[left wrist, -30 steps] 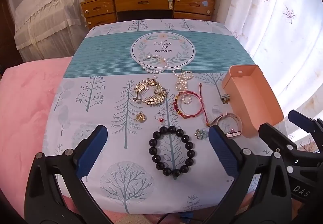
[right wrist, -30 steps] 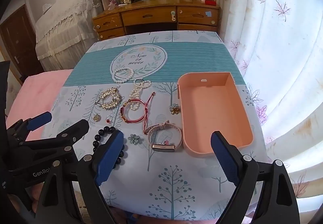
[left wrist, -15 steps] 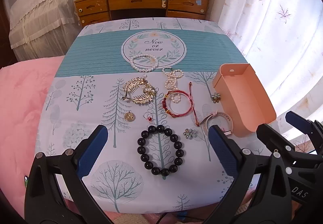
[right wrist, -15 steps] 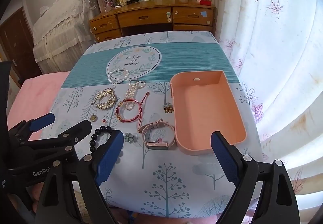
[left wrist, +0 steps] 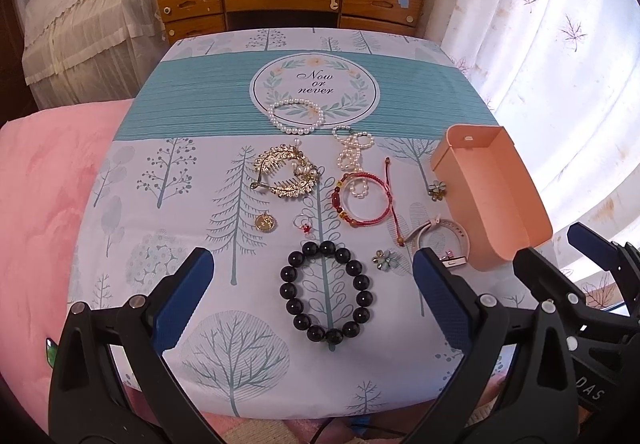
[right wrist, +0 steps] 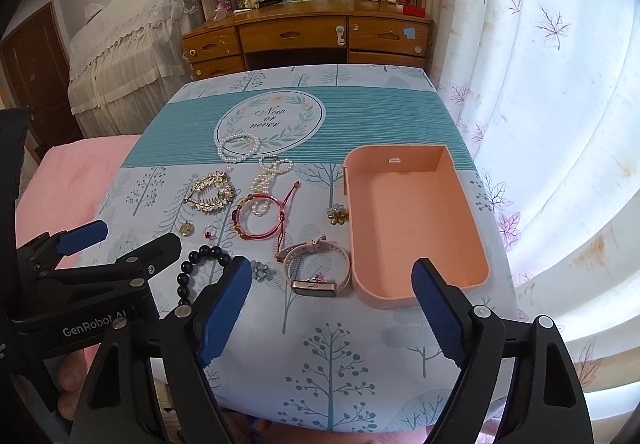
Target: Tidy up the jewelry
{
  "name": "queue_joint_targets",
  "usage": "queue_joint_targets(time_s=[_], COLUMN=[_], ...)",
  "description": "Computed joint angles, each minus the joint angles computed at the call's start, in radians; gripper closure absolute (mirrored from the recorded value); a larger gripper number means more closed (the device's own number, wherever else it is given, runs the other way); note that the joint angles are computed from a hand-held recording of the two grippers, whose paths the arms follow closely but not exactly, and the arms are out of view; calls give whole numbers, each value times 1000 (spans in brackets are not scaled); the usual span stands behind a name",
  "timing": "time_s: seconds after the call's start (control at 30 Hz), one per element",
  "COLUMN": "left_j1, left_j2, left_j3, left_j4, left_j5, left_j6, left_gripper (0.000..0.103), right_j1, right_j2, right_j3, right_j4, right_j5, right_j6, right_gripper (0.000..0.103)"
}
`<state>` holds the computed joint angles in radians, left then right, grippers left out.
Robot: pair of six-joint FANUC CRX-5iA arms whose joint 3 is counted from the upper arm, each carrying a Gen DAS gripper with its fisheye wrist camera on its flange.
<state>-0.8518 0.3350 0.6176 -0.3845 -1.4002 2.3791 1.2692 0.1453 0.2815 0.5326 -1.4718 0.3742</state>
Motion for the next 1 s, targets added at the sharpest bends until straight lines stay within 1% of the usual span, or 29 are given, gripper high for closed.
queue_joint_targets(time_s=[0.13,0.3,0.6,1.0], left_j1=[3,2,2,16], left_j2=[2,7,16,11], left_j3=[0,4,13,-11], left_j4=[0,-2,3,27], left_j5=[-4,-13,-29,-26], left_j6=[-3,-2,2,2], left_gripper=[4,4,4,4], right_j1=[0,-7,-16,-35], right_j2=[7,13,16,20], right_j3=[8,11,9,10], right_j4=[-9,-29,-63,-126], right_j5=[0,10,28,52], right_j6=[5,17,24,35], right_gripper=[23,31,38,44])
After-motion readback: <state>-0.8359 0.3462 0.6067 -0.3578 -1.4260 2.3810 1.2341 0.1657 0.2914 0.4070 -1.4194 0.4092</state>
